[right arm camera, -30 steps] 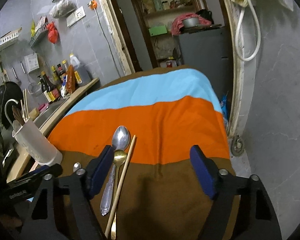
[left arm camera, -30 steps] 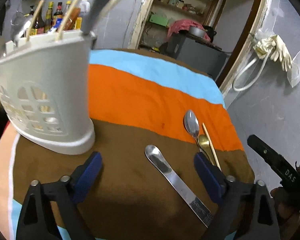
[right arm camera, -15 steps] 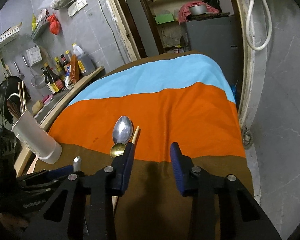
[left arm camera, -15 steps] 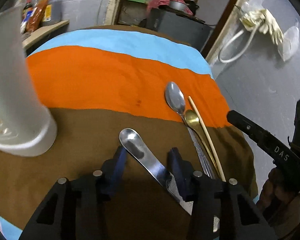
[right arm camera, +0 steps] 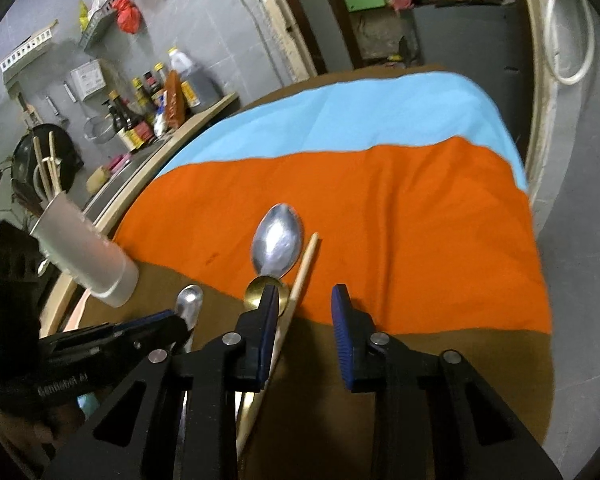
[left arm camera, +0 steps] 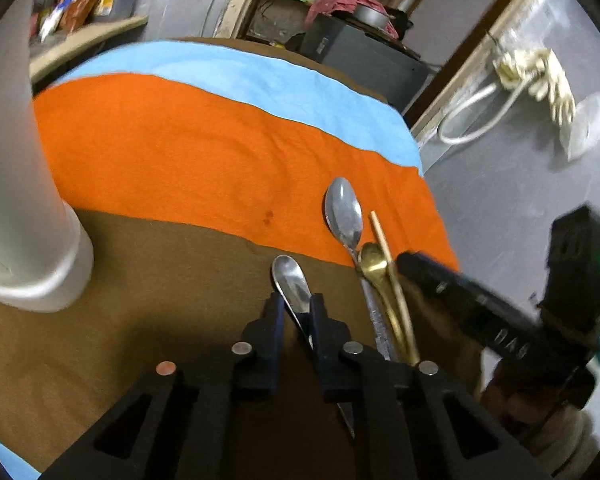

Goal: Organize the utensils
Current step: 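Close the left tool on a silver spoon while the right tool grasps the last chopstick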

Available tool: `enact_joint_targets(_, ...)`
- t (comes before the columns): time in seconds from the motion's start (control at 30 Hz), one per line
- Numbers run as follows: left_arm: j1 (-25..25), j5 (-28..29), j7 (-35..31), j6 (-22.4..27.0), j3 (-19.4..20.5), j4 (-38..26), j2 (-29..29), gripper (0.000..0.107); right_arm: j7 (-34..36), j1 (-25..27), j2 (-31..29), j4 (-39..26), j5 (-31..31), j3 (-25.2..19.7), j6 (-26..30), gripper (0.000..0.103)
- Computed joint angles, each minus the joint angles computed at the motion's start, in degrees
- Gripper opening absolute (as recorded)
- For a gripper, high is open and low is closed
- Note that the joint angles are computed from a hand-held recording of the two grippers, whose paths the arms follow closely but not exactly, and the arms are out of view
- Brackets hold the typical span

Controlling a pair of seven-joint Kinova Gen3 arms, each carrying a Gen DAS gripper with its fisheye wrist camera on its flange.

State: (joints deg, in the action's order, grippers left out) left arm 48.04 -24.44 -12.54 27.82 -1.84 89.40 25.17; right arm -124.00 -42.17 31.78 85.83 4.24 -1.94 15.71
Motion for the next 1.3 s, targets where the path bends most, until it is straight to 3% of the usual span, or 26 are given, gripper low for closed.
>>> enact_joint_targets(0.1, -0.56, 1.29, 0.64, -2.1, 0.16, 0.97, -0.2, 0.008, 2.35, 2.39, 0.27, 0.12, -1.17, -3.41, 0.93, 0.021)
enact_joint_targets(0.27, -2.18, 3.81, -2.48, -3.52, 1.9, 0.22, 0.42, 0.008, 1.58, 0.11, -0.56, 0.74, -0.35, -1.43, 3.17, 0.018)
enact_joint_targets(0.43, -5.13, 9.13, -7.36, -4.93, 4.58, 0.14, 0.65, 0.008, 2.8, 0.91, -0.49, -0.82, 0.2, -2.59, 6.15, 0.018)
enact_joint_targets(0.53, -9.2, 14.42, -12.62, -6.51, 8.4, 0.4, 1.05, 0.008, 3.43, 1.85, -0.78, -0.17, -0.19, -3.43, 5.64, 0.018)
enact_joint_targets(0.7, -10.43, 19.29, -17.51, -7.1, 8.92, 0.69, 1.19, 0.008, 3.11, 2.07, -1.12, 1.22, -0.98, -3.27, 3.79, 0.018)
enact_joint_targets(1.0, -12.41, 24.6, -23.74, -3.74, 10.43, -2.51, 2.44, 0.007, 2.46, 1.74, -1.57, 2.83, -1.4, -2.66, 1.89, 0.018)
enact_joint_targets(1.13, -10.48, 24.1, -23.99, -1.72, 8.73, -4.4, 2.63, 0.004, 1.79, 0.92, -1.49, 2.18, -1.02, -1.88, 2.98, 0.017)
enact_joint_targets(1.3, -6.42, 20.14, -19.87, 2.92, 5.06, -6.86, 2.06, 0.003, 1.14, -1.11, -1.58, -0.25, 1.55, -0.9, 7.42, 0.007)
